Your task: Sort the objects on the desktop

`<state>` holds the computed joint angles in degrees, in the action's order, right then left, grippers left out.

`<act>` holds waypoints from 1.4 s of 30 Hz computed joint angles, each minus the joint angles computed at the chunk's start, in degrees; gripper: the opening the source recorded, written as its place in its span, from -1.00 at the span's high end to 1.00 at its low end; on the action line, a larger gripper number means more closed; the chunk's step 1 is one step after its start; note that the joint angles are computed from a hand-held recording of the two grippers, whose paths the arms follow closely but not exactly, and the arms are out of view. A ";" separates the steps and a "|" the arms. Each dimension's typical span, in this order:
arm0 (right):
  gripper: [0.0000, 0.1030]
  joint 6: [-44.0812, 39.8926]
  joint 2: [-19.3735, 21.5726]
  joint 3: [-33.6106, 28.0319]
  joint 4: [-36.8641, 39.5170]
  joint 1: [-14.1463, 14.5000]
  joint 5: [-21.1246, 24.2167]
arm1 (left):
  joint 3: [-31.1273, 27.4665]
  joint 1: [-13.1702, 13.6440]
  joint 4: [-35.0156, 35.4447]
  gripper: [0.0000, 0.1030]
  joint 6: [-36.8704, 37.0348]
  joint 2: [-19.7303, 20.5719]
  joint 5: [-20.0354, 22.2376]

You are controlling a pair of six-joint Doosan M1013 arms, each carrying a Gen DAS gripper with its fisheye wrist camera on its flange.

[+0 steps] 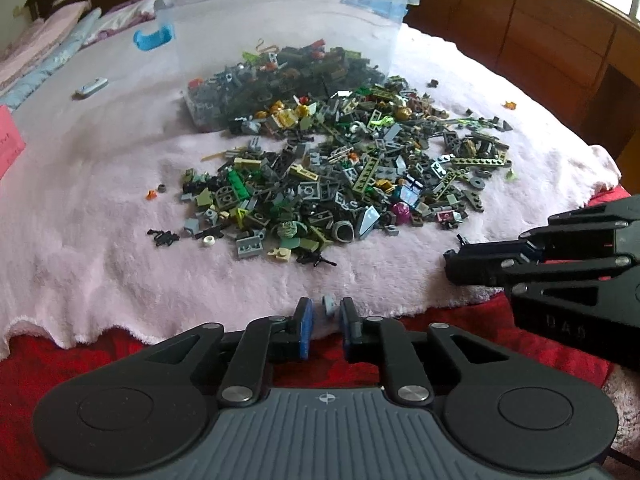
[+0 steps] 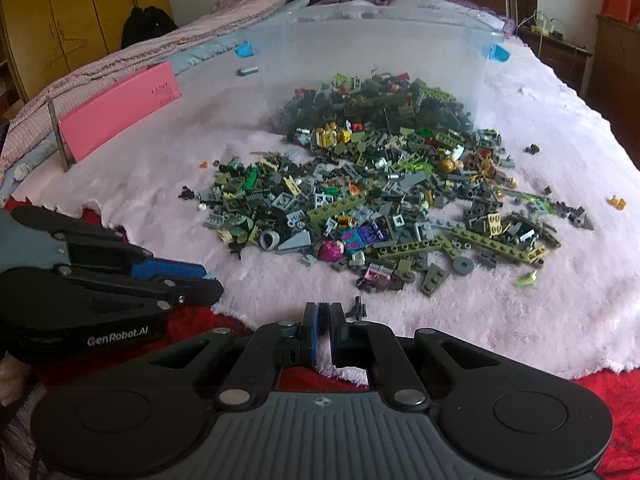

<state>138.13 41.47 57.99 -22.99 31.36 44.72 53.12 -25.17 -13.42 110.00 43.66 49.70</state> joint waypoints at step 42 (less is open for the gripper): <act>0.85 -3.13 1.70 -2.30 0.65 0.01 2.86 | 1.42 -0.72 1.32 0.83 3.13 -0.63 -2.13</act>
